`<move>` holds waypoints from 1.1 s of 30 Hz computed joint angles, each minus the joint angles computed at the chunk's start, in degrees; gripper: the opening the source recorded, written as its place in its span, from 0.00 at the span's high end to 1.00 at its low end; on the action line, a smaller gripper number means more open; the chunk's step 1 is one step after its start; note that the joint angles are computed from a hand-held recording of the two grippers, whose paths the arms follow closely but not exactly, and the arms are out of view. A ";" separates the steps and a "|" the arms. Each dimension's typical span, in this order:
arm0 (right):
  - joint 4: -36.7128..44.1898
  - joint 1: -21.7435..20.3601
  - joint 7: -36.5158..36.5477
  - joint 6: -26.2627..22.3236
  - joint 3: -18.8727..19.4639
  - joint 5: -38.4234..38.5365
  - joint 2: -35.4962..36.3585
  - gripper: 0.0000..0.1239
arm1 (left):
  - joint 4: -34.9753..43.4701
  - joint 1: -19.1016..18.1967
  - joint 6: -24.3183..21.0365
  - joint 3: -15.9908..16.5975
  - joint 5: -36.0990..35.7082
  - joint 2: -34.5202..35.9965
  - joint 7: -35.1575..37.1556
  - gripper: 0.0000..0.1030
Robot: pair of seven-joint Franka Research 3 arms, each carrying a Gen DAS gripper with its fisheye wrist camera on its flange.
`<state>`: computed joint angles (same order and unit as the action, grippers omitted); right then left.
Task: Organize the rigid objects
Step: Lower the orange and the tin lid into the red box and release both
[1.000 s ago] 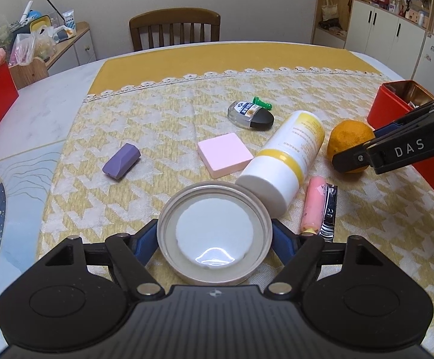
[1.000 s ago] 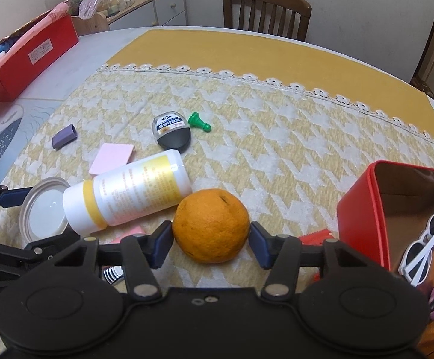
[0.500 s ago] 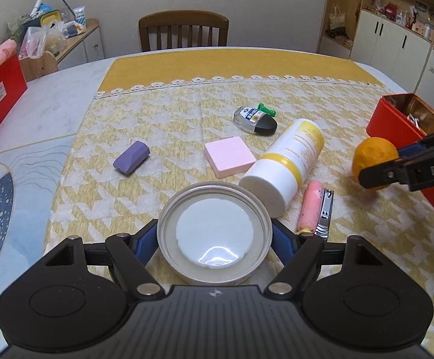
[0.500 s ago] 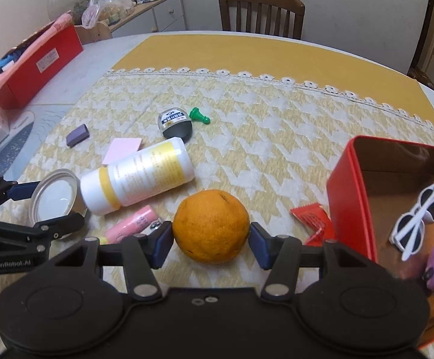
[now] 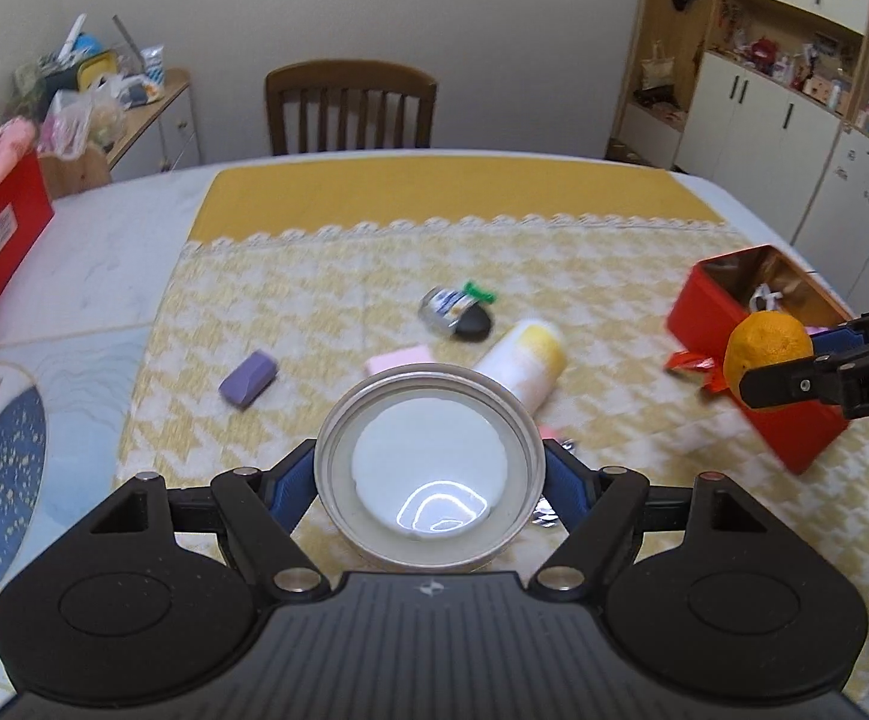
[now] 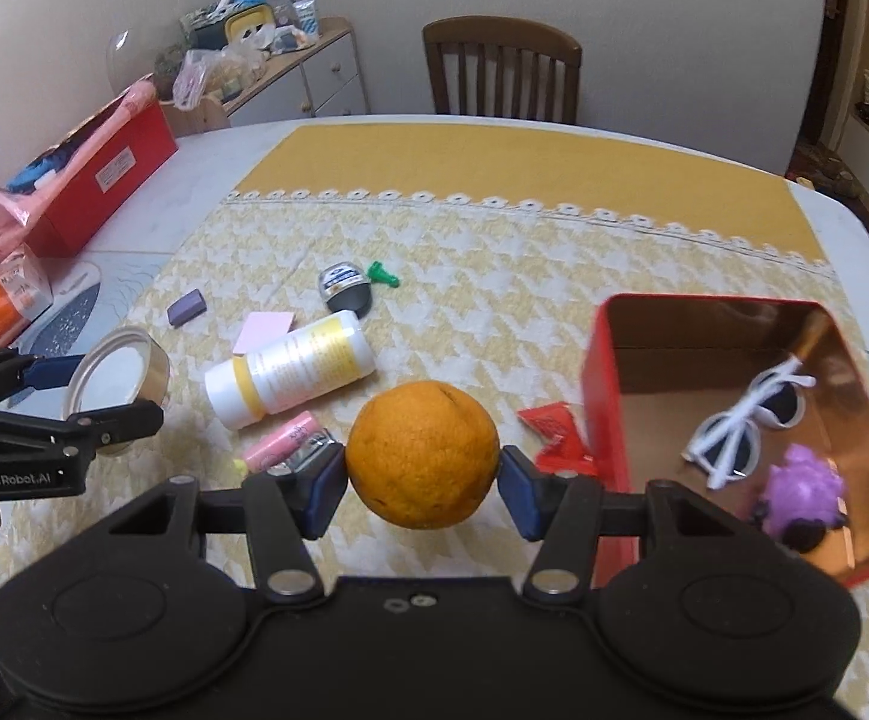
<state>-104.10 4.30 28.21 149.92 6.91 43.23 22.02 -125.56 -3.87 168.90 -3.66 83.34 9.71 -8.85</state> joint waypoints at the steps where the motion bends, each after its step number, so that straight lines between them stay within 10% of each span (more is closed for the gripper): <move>1: -0.21 -0.25 -0.11 -0.04 -0.12 0.07 -0.35 0.57 | 0.27 -0.04 0.28 -0.23 -0.87 -0.04 1.00 0.25; 16: 0.33 -4.86 -5.14 0.19 -1.92 3.92 -0.53 0.57 | 12.58 -5.73 2.36 -0.30 -11.06 7.22 14.77 0.25; 33: 6.40 -9.22 -7.11 1.70 -1.32 4.72 4.95 0.57 | 40.40 -8.73 -5.50 -6.91 -43.30 28.18 52.01 0.25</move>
<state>-97.70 -4.93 21.10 151.62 5.59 47.95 26.97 -85.15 -12.60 163.40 -10.58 40.04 37.89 43.17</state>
